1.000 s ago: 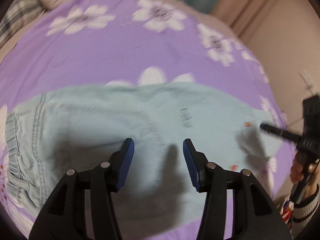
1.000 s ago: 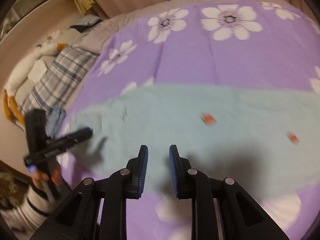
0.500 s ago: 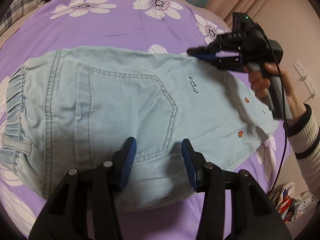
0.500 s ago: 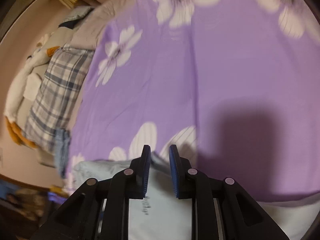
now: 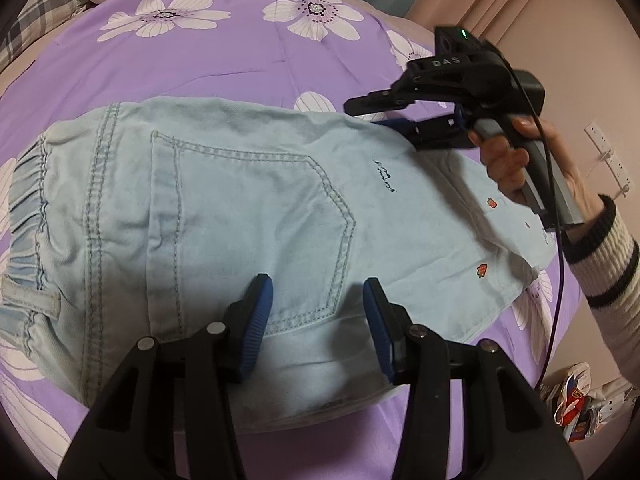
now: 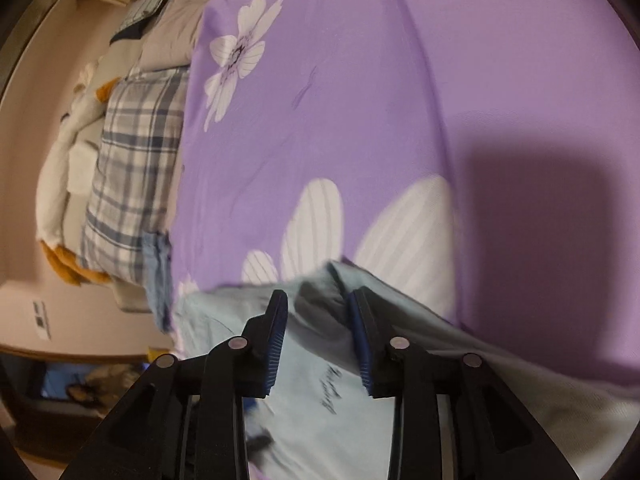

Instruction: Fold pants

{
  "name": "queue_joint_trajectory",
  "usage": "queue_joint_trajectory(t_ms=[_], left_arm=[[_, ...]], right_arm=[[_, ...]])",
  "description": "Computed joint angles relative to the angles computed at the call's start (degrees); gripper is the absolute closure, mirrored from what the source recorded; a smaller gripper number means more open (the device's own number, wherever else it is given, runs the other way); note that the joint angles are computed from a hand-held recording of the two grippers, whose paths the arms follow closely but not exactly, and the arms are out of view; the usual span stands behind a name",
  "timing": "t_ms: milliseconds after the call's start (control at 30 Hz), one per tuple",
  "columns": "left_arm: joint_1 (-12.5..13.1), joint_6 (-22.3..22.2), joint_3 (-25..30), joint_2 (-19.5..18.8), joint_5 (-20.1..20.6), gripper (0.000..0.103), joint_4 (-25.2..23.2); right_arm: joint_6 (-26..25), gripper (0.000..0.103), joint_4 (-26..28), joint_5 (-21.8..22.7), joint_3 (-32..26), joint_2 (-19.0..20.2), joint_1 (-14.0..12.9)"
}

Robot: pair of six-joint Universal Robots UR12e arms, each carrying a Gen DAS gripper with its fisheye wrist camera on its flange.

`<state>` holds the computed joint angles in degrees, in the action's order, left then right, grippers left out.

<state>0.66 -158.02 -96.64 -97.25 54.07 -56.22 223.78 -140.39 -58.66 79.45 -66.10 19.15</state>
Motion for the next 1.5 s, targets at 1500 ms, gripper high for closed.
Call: queue_joint_trajectory(t_ms=[1500], left_arm=[[0.3,-8.3,-1.7,2.9,13.1,0.084,4.7]], right_arm=[[35.1,0.065,-27.0,-57.9,48.9,-40.5,0.3]])
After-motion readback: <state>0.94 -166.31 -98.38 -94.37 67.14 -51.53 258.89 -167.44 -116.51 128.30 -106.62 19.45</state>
